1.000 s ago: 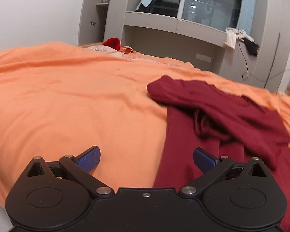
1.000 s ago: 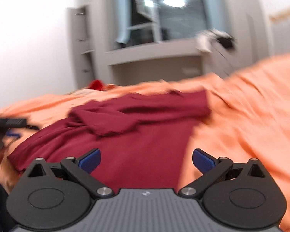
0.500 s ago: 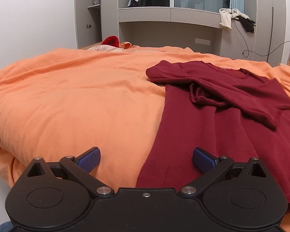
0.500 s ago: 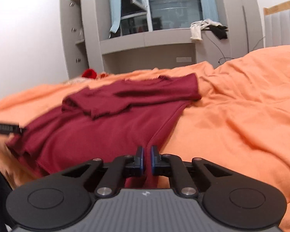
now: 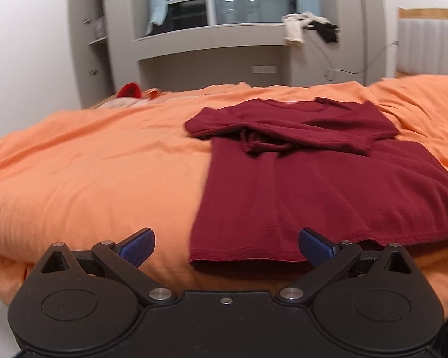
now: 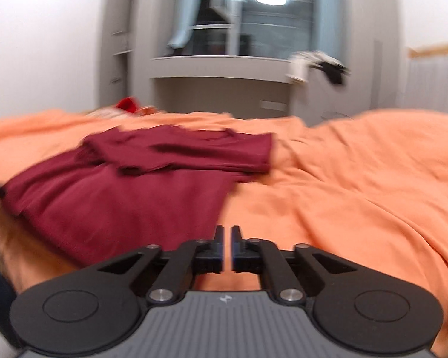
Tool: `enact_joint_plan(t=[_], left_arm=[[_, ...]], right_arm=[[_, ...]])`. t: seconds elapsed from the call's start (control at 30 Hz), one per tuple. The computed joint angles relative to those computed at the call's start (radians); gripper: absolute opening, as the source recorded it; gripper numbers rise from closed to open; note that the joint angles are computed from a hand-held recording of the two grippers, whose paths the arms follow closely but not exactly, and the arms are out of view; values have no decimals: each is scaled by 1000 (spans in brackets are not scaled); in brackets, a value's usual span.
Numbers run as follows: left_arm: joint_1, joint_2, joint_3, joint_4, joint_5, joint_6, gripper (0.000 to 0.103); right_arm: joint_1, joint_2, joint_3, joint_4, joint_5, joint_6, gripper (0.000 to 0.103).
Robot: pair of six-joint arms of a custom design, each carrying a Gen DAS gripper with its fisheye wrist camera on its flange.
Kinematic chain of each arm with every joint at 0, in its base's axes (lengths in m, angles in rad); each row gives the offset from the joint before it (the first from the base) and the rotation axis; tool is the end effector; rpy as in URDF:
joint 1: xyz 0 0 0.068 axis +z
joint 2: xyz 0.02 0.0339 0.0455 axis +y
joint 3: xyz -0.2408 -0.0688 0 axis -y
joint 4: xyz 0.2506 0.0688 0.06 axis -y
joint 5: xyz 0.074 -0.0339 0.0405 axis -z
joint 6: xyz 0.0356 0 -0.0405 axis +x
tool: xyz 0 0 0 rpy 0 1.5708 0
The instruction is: Fold small clothes
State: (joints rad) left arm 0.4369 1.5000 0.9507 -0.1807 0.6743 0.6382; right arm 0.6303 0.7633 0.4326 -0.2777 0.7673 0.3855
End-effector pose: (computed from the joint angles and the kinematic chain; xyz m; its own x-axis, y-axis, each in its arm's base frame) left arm 0.3029 0.1169 0.2061 -0.4311 0.3123 -0.8465 0.4331 0.8947 0.1095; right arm 0.1634 0.0886 0.1984 -0.4143 0.0327 -0.9095 0.2069 0.9766 -0.0591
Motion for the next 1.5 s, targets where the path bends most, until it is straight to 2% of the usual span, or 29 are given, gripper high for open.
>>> enact_joint_plan(t=[0.03, 0.07, 0.1, 0.13, 0.2, 0.27, 0.43, 0.53, 0.63, 0.7, 0.77, 0.8, 0.87, 0.93, 1.1, 1.23, 1.3, 1.33, 1.43, 1.5], left_arm=[[-4, -4, -2, -7, 2, 22, 102], [-10, -6, -4, -7, -3, 41, 102], [-20, -11, -12, 0, -15, 65, 102], [-26, -15, -21, 9, -23, 82, 102], [-38, -19, -45, 43, -37, 109, 102], [-43, -17, -70, 75, -41, 128, 102], [-40, -30, -114, 131, -34, 148, 102], [-38, -29, -122, 134, -26, 163, 102], [-43, -27, -125, 139, -38, 171, 102], [-44, -26, -124, 140, -38, 176, 102], [-42, -32, -132, 145, -30, 184, 102], [-40, -36, -138, 147, -22, 192, 102], [-36, -49, -153, 147, 3, 220, 102], [-37, -68, -173, 146, 23, 262, 102], [-69, -117, -233, 172, 34, 346, 102], [-149, -126, -311, 346, -76, 385, 102], [-184, -108, -319, 423, -150, 371, 86], [-193, -93, -294, 415, -175, 342, 82], [-171, -73, -225, 346, -160, 256, 53], [-161, -69, -223, 368, -175, 230, 20]], right_arm=[[30, 20, 0, 21, 9, -33, 38], [65, 46, -1, 55, 20, -83, 56], [89, 90, 6, 94, 25, -134, 65], [115, 124, 12, 115, 30, -180, 67], [166, 214, 39, 139, 57, -249, 79], [209, 328, 73, 165, 99, -304, 85], [241, 646, 174, 196, 222, -389, 86], [239, 807, 213, 284, 346, -478, 86], [242, 842, 212, 357, 362, -542, 75], [255, 844, 209, 371, 354, -563, 55], [260, 842, 204, 382, 345, -564, 42], [258, 831, 190, 411, 345, -573, 28], [264, 805, 161, 500, 391, -595, 8], [262, 757, 112, 663, 425, -652, 8], [240, 642, 40, 955, 445, -760, 7], [206, 555, 29, 990, 407, -757, 7], [190, 530, 18, 1005, 390, -772, 7], [188, 521, 11, 1005, 386, -775, 7], [212, 487, -27, 962, 413, -749, 7], [236, 486, -33, 895, 447, -680, 7]])
